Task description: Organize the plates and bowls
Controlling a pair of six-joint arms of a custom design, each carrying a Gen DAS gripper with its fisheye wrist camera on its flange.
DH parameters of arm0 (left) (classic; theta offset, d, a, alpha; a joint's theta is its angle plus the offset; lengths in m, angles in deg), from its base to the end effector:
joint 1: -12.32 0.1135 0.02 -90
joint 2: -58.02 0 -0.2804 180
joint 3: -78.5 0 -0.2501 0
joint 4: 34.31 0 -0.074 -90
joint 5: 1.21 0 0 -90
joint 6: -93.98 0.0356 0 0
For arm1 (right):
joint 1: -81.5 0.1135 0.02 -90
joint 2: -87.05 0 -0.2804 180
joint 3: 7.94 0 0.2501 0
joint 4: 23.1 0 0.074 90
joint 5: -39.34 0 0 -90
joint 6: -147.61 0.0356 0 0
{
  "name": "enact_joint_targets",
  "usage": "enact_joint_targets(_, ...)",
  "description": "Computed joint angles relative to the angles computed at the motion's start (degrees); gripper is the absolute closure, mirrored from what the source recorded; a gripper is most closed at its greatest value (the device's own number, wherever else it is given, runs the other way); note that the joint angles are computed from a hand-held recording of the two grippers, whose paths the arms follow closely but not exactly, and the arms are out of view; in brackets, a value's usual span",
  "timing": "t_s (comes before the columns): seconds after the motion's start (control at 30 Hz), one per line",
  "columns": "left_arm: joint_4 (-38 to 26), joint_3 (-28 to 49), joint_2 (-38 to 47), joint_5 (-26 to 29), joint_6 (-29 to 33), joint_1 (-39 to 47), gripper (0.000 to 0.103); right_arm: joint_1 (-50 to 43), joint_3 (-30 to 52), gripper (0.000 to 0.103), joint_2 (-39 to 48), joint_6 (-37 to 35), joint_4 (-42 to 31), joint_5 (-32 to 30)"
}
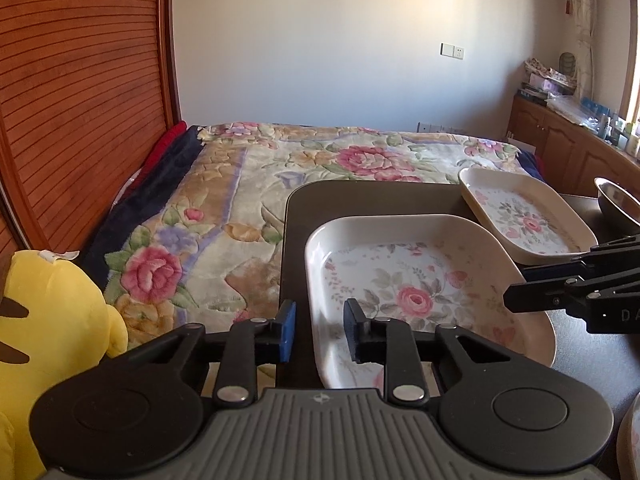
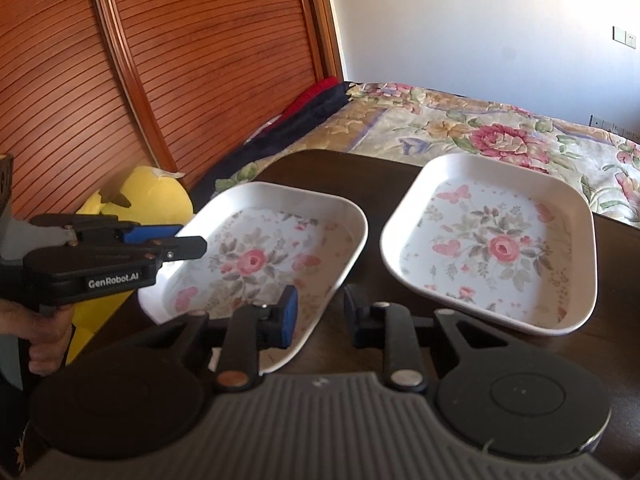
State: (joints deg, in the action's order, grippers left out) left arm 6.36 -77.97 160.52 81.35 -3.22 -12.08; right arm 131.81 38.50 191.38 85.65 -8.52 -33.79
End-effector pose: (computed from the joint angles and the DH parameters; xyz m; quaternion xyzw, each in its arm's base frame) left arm 0.1971 -0.0843 0.0740 0.1063 0.8922 -0.0623 0.4346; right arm 0.2002 0.2250 0.0992 -0.1184 0.9023 0.1432 0.3889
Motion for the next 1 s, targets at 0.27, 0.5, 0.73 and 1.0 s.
enact_joint_targets(0.27, 0.58, 0.02, 0.83, -0.23, -0.35, -0.48, 0.084, -0.60, 0.92, 0.082, 0.79, -0.42, -0.66, -0.62)
enact_joint_targets(0.5, 1.19, -0.23, 1.12, -0.21, -1.10, -0.90, 0.084, -1.54, 1.02, 0.085, 1.79, 0.09, -0.09, -2.46)
enact_joint_targets(0.73, -2.08, -0.99, -1.92, -1.27, -3.33, -2.28, 0.084, -1.21, 0.92, 0.088, 1.21, 1.11, -0.79, -2.29)
enact_joint_targets(1.0, -5.94, -2.80, -8.25, -3.26, -4.05, -4.74, 0.084, 0.15, -1.65, 0.088, -2.46, 1.59, -0.81, -0.60)
